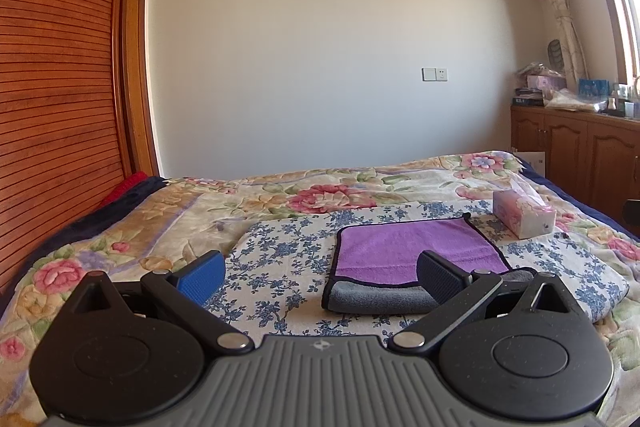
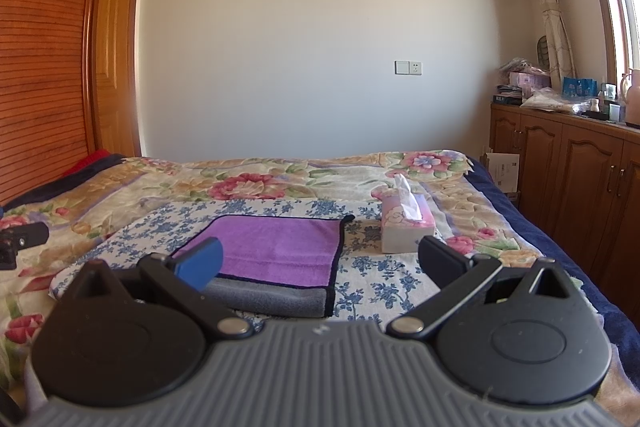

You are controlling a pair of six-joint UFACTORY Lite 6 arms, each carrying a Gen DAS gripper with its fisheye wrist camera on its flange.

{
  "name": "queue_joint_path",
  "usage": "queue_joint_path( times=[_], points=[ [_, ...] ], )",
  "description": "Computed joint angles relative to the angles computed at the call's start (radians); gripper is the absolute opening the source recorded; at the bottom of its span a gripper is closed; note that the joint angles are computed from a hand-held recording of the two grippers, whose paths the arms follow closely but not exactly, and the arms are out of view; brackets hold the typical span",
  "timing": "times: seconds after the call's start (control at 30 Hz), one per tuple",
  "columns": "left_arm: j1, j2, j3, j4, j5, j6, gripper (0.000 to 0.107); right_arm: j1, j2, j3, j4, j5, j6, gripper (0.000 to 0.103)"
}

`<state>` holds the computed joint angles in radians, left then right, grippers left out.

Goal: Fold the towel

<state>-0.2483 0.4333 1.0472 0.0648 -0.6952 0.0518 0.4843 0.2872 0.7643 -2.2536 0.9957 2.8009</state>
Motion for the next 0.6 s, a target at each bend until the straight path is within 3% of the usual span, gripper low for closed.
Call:
queue_joint_path(
  times=[0.6],
  points=[
    [-0.024,0.089,0.122,-0.033,0.082,0.032,0.103,-0.030,0.063,0.073,-0.040,-0.053,0.015,0.103]
  ],
)
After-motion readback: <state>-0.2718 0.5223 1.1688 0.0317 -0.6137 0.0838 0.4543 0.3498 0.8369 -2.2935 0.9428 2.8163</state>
